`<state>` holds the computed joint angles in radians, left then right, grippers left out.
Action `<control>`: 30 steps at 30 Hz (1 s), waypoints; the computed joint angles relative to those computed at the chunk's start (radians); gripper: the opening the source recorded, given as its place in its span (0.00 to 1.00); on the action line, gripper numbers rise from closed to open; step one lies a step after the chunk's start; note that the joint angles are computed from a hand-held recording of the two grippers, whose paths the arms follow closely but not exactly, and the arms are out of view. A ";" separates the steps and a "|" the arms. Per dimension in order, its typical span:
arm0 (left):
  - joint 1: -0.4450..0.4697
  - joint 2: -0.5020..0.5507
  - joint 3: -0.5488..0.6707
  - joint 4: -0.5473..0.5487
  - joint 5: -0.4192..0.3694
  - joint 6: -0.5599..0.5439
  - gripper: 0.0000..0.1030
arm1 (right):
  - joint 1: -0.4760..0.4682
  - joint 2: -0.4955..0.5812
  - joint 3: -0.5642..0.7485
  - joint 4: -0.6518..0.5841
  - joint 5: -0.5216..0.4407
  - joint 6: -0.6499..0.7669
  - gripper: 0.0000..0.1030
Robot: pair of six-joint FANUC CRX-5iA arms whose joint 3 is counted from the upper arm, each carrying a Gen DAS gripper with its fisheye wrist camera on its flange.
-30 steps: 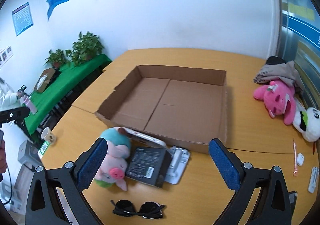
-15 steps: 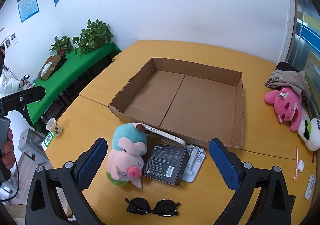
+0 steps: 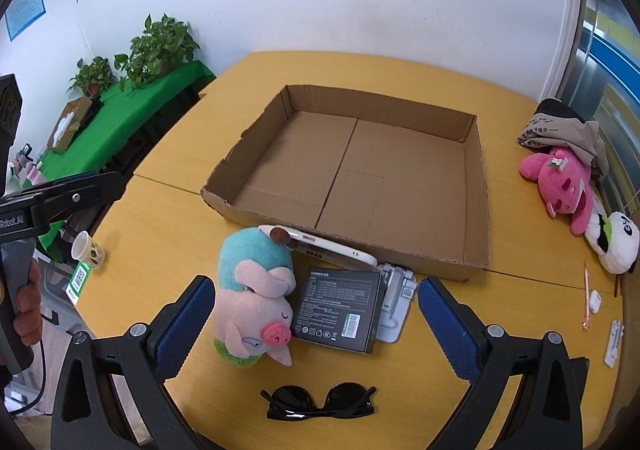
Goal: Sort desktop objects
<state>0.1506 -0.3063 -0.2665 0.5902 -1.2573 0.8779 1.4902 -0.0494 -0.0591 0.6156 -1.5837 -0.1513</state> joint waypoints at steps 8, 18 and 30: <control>-0.019 0.046 0.002 0.032 -0.041 -0.011 0.59 | -0.005 -0.001 -0.013 -0.034 0.010 0.004 0.75; -0.106 0.089 0.103 -0.127 -0.054 0.186 0.88 | -0.050 -0.089 -0.114 -0.027 0.137 -0.031 1.00; -0.062 0.134 0.017 -0.113 -0.144 0.122 0.06 | -0.038 -0.110 -0.199 -0.142 0.242 -0.097 0.10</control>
